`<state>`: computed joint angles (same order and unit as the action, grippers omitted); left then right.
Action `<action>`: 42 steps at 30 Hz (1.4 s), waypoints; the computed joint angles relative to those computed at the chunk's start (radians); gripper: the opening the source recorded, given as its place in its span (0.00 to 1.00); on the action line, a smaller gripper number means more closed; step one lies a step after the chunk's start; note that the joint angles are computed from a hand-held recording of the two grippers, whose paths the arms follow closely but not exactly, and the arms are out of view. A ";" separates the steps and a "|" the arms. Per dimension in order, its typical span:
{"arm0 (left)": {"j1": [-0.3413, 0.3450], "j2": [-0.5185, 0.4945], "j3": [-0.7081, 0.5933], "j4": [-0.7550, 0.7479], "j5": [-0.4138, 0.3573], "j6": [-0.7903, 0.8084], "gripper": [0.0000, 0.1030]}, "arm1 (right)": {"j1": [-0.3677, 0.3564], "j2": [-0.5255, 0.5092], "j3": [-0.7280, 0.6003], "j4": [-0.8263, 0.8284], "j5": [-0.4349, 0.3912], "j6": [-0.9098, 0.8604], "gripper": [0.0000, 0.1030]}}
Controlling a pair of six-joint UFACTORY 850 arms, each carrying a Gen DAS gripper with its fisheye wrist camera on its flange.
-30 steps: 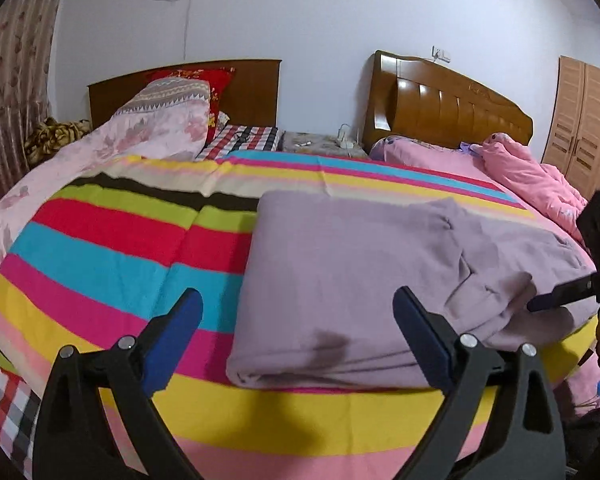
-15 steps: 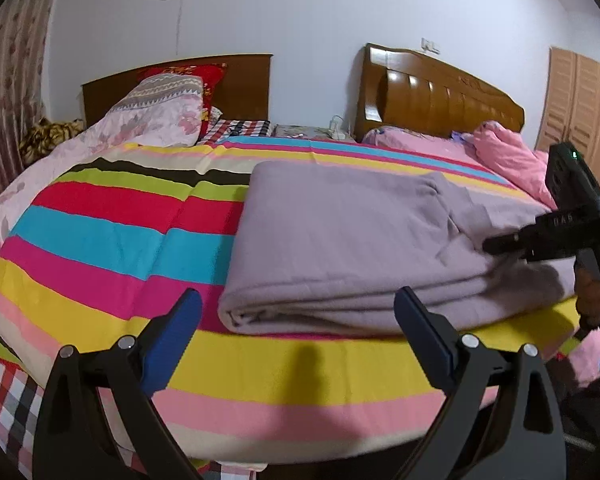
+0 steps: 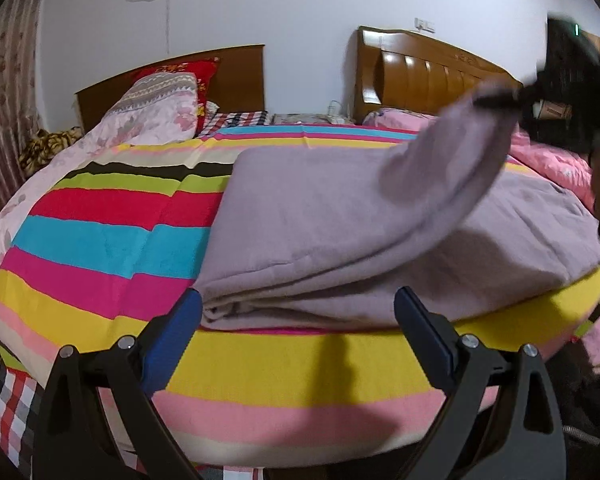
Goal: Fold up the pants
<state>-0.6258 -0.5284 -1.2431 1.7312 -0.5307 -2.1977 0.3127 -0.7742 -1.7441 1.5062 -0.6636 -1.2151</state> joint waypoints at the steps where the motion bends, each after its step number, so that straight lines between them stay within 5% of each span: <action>1: 0.004 -0.001 -0.005 -0.006 -0.002 0.000 0.94 | 0.006 0.002 -0.020 0.005 0.001 -0.013 0.14; 7: 0.041 -0.037 -0.068 -0.120 -0.071 0.060 0.94 | 0.037 -0.005 -0.147 0.003 -0.002 -0.054 0.14; 11: 0.084 -0.052 -0.091 -0.277 -0.155 0.161 0.96 | 0.031 0.028 -0.118 0.066 0.009 -0.132 0.14; 14: 0.113 0.013 -0.001 -0.183 -0.079 0.042 0.96 | 0.012 0.052 -0.051 0.099 0.019 -0.165 0.14; 17: 0.113 0.006 0.004 -0.204 -0.072 0.092 0.96 | -0.004 0.081 0.086 0.130 0.076 -0.227 0.14; 22: 0.120 -0.018 -0.003 -0.196 -0.062 0.097 0.99 | -0.038 -0.007 0.154 -0.063 0.063 0.050 0.14; 42: 0.119 -0.034 -0.033 -0.277 -0.074 0.206 0.99 | -0.039 0.120 0.335 0.224 0.090 -0.280 0.14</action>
<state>-0.5063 -0.5619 -1.2760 1.4538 -0.6046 -1.9916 0.2738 -0.6538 -1.4093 1.7302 -0.5741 -1.4947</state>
